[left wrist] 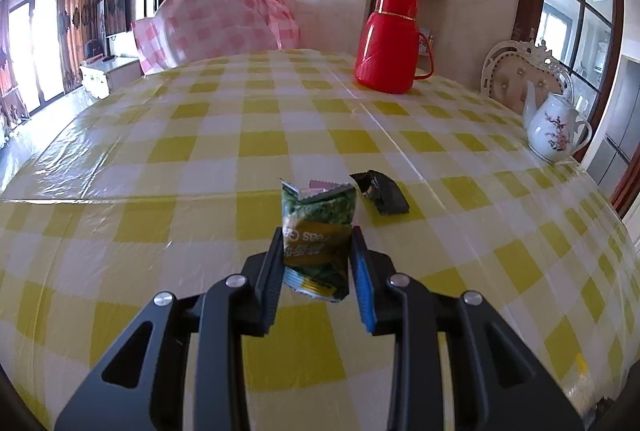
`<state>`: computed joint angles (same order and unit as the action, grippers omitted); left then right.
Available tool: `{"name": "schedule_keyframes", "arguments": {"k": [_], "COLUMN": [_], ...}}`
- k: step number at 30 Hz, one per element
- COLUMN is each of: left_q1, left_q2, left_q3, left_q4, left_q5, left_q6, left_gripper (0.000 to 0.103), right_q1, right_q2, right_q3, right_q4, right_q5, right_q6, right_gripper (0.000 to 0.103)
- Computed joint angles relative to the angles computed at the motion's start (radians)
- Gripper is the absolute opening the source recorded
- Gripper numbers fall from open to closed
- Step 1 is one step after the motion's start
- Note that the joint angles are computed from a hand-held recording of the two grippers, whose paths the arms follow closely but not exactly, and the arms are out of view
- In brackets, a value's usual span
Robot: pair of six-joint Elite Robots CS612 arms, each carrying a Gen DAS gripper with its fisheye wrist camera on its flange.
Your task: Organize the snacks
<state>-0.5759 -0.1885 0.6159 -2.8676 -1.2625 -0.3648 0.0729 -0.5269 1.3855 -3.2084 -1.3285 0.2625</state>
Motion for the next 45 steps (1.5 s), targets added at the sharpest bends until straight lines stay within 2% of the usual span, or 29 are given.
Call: {"name": "schedule_keyframes", "arguments": {"k": [7, 14, 19, 23, 30, 33, 39, 45], "left_q1": [-0.024, -0.045, -0.053, -0.057, -0.075, -0.083, -0.09, -0.104], "left_q2": [-0.08, -0.157, -0.218, -0.254, -0.307, -0.333, -0.38, -0.438], "left_q3": [0.168, 0.339, 0.48, 0.571, 0.704, 0.76, 0.858, 0.98], "left_q4": [-0.111, -0.219, -0.317, -0.389, -0.473, -0.498, -0.482, -0.508], "left_q5": [0.027, 0.034, 0.021, -0.003, -0.021, -0.017, 0.002, 0.027], "left_q6": [0.016, -0.003, -0.066, -0.116, -0.135, -0.122, -0.086, -0.043], "left_gripper": [0.032, 0.032, 0.032, 0.032, 0.032, 0.032, 0.032, 0.032], "right_q1": [-0.008, -0.007, -0.006, 0.004, 0.014, 0.013, 0.012, 0.026], "right_q2": [0.002, -0.002, -0.015, -0.026, -0.043, -0.048, -0.055, -0.062], "right_q3": [0.005, 0.025, 0.061, 0.088, 0.151, 0.173, 0.206, 0.238], "right_q4": [-0.031, -0.081, -0.119, -0.149, -0.242, -0.27, -0.308, -0.355], "right_q5": [0.017, 0.007, 0.019, 0.003, 0.025, 0.04, 0.078, 0.119], "right_q6": [0.034, 0.051, 0.077, 0.072, 0.082, 0.102, 0.137, 0.133], "right_gripper": [0.063, 0.063, 0.063, 0.063, 0.063, 0.063, 0.063, 0.063]}}
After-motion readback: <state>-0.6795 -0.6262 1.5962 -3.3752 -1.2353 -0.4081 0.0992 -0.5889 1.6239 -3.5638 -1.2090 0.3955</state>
